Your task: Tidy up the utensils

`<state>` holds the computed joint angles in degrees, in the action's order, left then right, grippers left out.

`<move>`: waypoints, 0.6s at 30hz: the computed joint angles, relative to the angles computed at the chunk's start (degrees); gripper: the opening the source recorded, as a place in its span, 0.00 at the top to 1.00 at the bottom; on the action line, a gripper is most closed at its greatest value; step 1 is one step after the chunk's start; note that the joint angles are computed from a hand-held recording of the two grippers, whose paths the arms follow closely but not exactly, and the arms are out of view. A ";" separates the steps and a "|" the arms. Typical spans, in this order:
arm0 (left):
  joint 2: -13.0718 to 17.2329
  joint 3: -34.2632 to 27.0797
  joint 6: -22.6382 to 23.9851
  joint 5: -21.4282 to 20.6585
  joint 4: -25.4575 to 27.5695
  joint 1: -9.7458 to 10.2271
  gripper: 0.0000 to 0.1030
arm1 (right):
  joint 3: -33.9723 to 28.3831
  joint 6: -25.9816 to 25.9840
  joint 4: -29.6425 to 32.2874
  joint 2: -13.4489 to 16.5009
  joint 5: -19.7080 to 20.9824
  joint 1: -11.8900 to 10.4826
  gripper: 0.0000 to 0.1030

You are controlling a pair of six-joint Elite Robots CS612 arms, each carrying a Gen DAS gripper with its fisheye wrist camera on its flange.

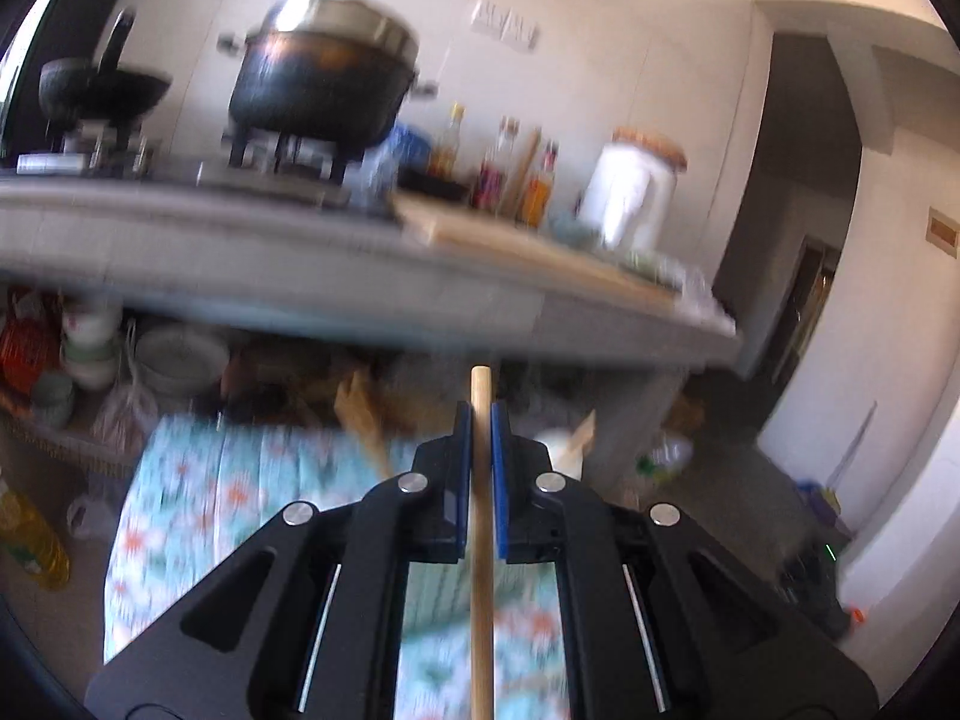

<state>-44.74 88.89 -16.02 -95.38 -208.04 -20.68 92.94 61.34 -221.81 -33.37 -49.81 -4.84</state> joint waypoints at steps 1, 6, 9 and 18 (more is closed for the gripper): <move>0.82 -1.95 -0.72 1.37 -0.79 -0.28 0.95 | 0.30 -0.27 -0.57 -0.15 -0.14 -0.40 0.94; 4.19 -9.42 -3.83 7.03 -1.03 -1.06 0.95 | 1.74 -0.26 -3.01 -0.59 -0.50 -1.65 0.94; 6.83 -14.19 -4.56 10.74 -1.77 -1.45 0.95 | 1.08 0.68 -2.89 0.26 -0.27 -1.71 0.94; 12.66 -24.30 -3.79 16.48 3.43 -1.85 0.95 | -0.33 2.35 -2.45 1.79 0.03 -1.98 0.94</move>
